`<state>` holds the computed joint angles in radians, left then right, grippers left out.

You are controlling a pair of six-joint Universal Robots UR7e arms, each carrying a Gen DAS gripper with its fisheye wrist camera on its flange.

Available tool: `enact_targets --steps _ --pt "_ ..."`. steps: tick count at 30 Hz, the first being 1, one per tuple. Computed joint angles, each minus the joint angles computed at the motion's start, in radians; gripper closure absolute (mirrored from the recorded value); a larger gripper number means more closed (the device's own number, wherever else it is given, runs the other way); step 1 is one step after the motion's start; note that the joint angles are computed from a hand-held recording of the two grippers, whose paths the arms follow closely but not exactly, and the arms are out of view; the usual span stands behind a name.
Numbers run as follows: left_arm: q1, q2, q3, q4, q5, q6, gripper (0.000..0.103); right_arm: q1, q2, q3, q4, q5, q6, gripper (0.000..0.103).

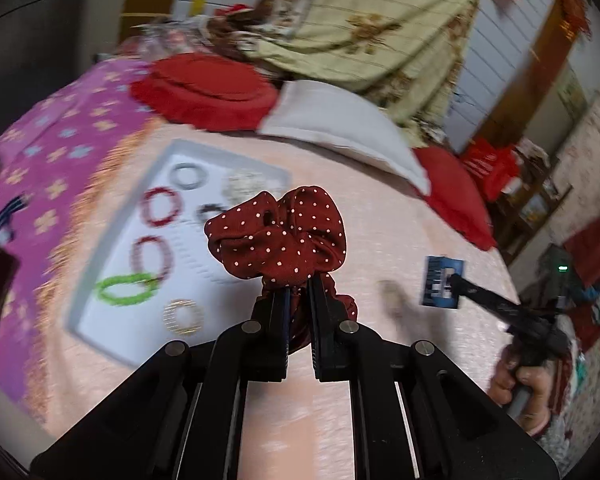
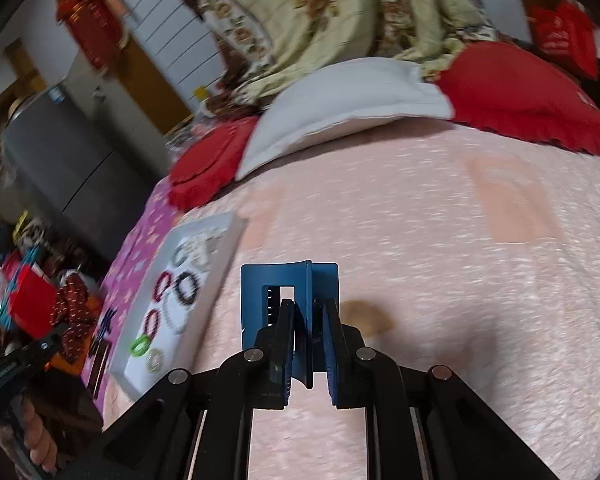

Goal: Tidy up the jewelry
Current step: 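Carry the scrunchie and claw clip into the tray and open both tools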

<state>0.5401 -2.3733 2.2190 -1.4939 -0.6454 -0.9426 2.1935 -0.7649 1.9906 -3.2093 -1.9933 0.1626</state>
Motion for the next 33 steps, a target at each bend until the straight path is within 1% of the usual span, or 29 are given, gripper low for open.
enact_targets --steps 2,4,6,8,9,11,14,16,18,21,27,29,33 --pt "0.002 -0.03 0.0 0.079 0.026 -0.051 0.096 0.019 0.021 -0.023 0.02 0.007 0.002 0.09" --pt "0.033 -0.067 0.009 0.122 0.029 -0.067 0.096 0.04 0.048 -0.053 0.044 0.018 0.001 0.09" --pt "0.072 -0.094 0.017 0.137 0.021 -0.066 0.096 0.063 0.086 -0.095 0.079 0.031 -0.001 0.09" --pt "0.124 -0.126 0.032 0.125 -0.001 -0.038 0.096 0.076 0.114 -0.128 0.107 0.048 -0.005 0.09" --pt "0.168 -0.129 0.043 0.084 -0.019 -0.001 0.096 0.087 0.141 -0.159 0.131 0.063 -0.009 0.09" --pt "0.2 -0.128 0.058 0.062 -0.027 0.013 0.096 0.102 0.173 -0.196 0.161 0.082 -0.016 0.09" --pt "0.248 -0.126 0.072 0.026 -0.018 0.056 0.096 0.129 0.249 -0.286 0.238 0.116 -0.034 0.09" --pt "0.299 -0.118 0.086 -0.049 -0.035 0.119 0.096 0.14 0.293 -0.34 0.284 0.131 -0.045 0.09" --pt "0.366 -0.103 0.106 -0.166 -0.078 0.21 0.096 0.154 0.344 -0.407 0.353 0.138 -0.054 0.09" --pt "0.419 -0.086 0.125 -0.252 -0.109 0.279 0.096 0.169 0.412 -0.497 0.439 0.112 -0.071 0.09" --pt "0.497 -0.064 0.141 -0.373 -0.15 0.376 0.096 0.172 0.49 -0.607 0.567 0.065 -0.079 0.09" --pt "0.506 -0.064 0.145 -0.393 -0.152 0.392 0.096 0.17 0.504 -0.626 0.583 0.053 -0.076 0.09" --pt "0.506 -0.066 0.151 -0.404 -0.145 0.411 0.096 0.168 0.519 -0.645 0.607 -0.002 -0.07 0.091"
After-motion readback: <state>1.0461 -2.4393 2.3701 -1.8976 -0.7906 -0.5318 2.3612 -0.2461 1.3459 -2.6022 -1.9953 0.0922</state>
